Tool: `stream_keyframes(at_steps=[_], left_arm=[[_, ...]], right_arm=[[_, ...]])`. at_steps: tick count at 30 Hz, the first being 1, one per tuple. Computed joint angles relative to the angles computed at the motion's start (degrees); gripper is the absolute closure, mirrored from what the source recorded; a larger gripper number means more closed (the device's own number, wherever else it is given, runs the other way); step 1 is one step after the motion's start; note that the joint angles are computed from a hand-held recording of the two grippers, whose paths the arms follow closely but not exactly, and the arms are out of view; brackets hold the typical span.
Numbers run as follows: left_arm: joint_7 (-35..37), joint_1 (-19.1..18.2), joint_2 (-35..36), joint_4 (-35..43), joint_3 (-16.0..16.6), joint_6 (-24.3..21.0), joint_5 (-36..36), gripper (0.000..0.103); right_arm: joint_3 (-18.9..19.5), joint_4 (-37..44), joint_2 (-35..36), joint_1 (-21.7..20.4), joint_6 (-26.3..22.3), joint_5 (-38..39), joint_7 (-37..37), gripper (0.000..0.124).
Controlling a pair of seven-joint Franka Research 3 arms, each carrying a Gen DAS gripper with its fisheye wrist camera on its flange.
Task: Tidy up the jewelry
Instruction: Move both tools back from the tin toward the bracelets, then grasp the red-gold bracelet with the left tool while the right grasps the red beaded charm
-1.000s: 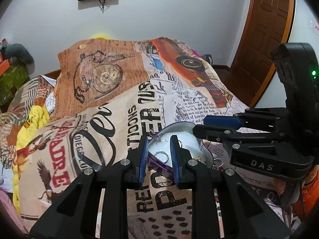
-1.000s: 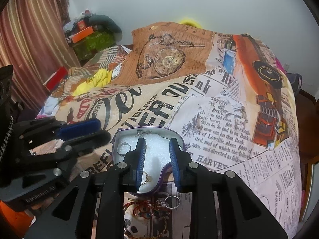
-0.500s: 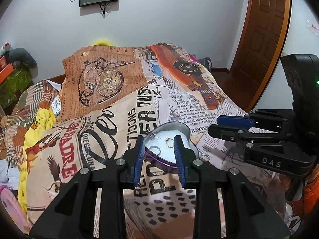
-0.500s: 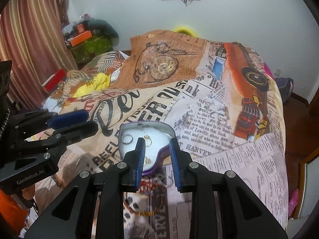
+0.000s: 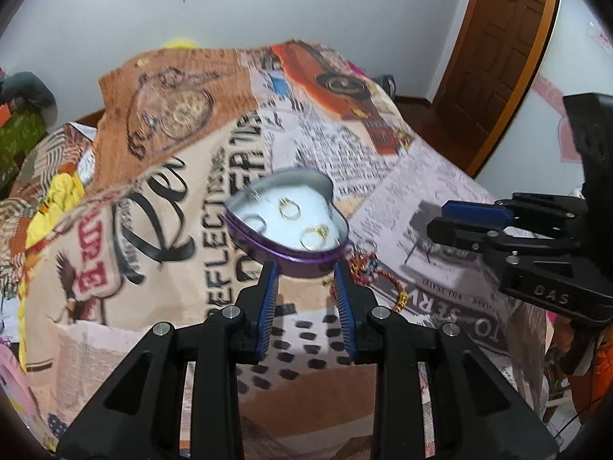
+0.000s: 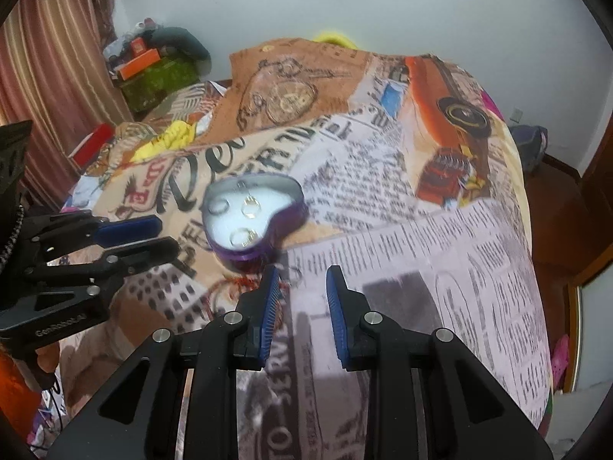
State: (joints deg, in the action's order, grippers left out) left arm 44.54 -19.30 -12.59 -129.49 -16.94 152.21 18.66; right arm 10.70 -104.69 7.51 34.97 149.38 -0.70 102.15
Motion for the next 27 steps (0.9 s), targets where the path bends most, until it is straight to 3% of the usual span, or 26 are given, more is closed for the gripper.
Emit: stream_keyframes(at_steps=[6,12,15,27], left_arm=[[2.79,-1.27,4.37,2.04,0.39,-0.28,-4.02,0.075],[3.95,-1.71,7.12,3.17,0.53,-0.76,-7.01,0.088],[3.2,-1.58,7.02,2.97,0.4,-0.42,-6.44,0.101],[-0.99,-0.55,-0.47,-1.53,0.38,4.24,-3.24,0.102]], right_arm=[[-0.03,-2.66,-1.43,-0.56,0.08,0.37,0.11,0.101],[0.24,-3.89,-1.74,-1.27,0.26,2.75,-0.91,0.101],[0.35,-4.19,-1.88,-1.34,0.54,3.33,-1.3,0.101],[0.81,-3.01,-0.81,-0.85,-0.64,5.28,-2.89,0.101]])
